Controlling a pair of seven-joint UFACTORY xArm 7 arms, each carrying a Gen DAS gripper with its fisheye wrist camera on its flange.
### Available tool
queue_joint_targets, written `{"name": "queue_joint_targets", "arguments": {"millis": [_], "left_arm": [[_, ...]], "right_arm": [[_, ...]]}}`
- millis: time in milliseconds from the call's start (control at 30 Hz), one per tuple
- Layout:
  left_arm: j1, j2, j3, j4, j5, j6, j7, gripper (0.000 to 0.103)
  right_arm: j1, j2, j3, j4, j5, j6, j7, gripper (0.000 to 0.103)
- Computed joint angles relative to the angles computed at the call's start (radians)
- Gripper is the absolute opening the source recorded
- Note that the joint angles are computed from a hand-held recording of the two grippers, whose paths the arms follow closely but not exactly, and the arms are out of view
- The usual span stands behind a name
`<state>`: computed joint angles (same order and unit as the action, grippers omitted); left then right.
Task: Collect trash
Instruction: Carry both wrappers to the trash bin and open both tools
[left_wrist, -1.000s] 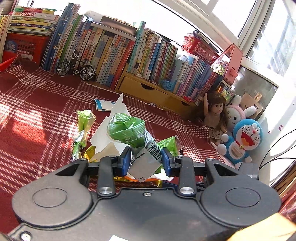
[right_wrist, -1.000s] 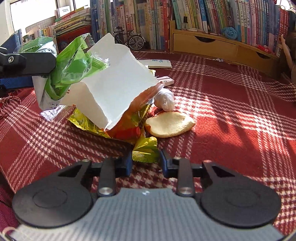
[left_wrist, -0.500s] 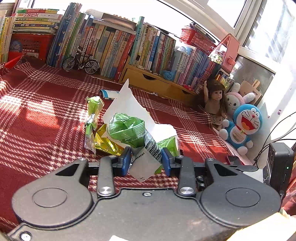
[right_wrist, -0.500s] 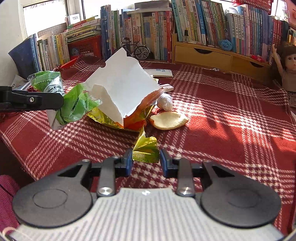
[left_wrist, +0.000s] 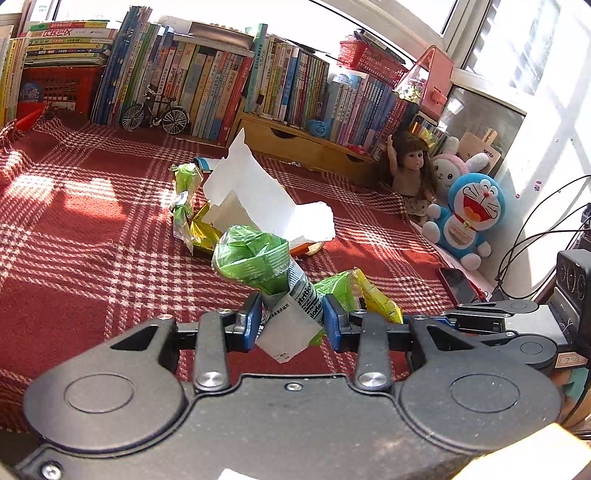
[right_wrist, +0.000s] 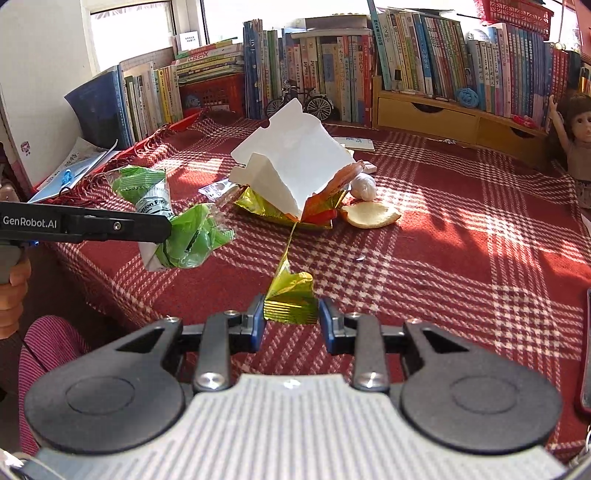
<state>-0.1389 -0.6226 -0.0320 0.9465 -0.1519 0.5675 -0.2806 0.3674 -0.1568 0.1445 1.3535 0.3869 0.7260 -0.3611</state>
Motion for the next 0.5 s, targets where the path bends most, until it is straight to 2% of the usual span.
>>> {"name": "queue_joint_targets", "arguments": {"millis": [300, 500], "left_arm": [[-0.012, -0.140, -0.032, -0.100, 0.020, 0.047, -0.024, 0.034], [-0.060, -0.187, -0.029, -0.122, 0.017, 0.122, 0.021, 0.034]], "right_arm": [[0.027, -0.095, -0.018, -0.085, 0.049, 0.064, -0.079, 0.037], [0.038, -0.141, -0.025, -0.139, 0.074, 0.120, -0.107, 0.037]]}}
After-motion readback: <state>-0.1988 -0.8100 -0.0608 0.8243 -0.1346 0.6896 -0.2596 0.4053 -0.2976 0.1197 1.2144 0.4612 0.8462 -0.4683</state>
